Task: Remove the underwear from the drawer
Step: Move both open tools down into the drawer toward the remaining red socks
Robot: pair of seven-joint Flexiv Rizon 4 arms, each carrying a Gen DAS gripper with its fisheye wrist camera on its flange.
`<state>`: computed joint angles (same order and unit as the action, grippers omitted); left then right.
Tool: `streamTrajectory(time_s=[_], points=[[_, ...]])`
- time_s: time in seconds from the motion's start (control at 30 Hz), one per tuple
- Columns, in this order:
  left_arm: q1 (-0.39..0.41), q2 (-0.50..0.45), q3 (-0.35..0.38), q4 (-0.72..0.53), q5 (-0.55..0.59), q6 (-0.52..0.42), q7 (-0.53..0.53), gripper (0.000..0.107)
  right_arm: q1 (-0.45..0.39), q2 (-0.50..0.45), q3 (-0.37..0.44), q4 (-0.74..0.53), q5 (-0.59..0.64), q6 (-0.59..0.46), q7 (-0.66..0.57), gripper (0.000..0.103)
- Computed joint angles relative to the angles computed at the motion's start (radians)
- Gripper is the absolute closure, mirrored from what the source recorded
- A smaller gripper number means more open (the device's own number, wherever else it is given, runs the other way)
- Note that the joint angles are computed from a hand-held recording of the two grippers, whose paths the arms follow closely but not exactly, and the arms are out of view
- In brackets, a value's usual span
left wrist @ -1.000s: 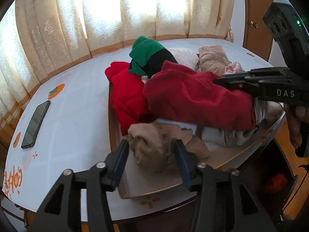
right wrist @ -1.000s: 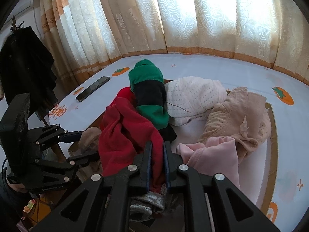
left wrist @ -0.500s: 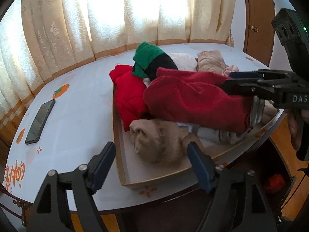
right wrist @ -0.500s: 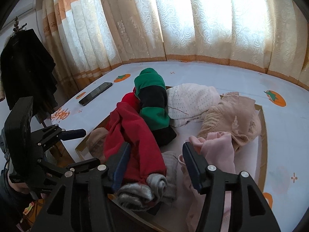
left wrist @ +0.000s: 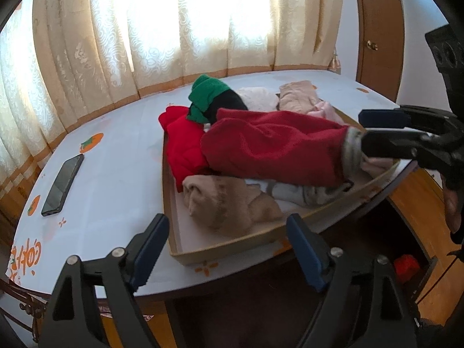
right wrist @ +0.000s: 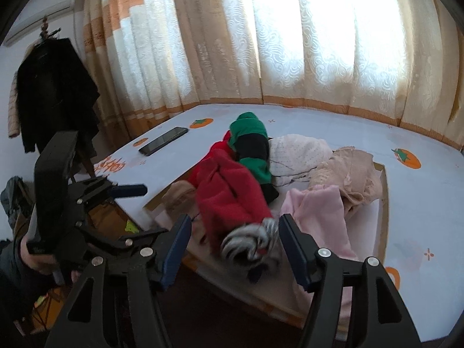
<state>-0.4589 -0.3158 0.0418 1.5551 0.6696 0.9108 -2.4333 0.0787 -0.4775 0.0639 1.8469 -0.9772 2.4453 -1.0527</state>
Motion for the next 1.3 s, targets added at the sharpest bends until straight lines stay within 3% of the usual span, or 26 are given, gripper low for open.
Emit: streamTrajectory(time_s=[0.37,0.77,0.9,1.07,1.23,1.3], points=[[-0.032,0.043,-0.033,0.039,0.033,-0.038,0.018,0.019,-0.029,0.084,-0.010,0.209,0.014,0.020,-0.227,0.038],[-0.023,0.066,-0.075,0.135,-0.051,-0.039,0.068,0.019,-0.090,0.092,-0.014,0.290,-0.016,-0.023,-0.315,0.038],[-0.018,0.063,-0.086,0.176,-0.109,-0.040,0.101,0.019,-0.105,0.091,-0.023,0.294,-0.067,-0.094,-0.334,0.038],[-0.018,0.062,-0.092,0.213,-0.157,-0.051,0.125,0.019,-0.100,0.093,-0.016,0.321,-0.039,-0.189,-0.434,0.038],[-0.004,0.049,-0.102,0.233,-0.234,-0.065,0.183,0.019,-0.095,0.085,-0.007,0.311,-0.045,-0.367,-0.491,0.038],[-0.002,0.043,-0.105,0.232,-0.259,-0.082,0.214,0.019,-0.133,0.070,0.025,0.280,-0.107,-0.446,-0.463,0.038]])
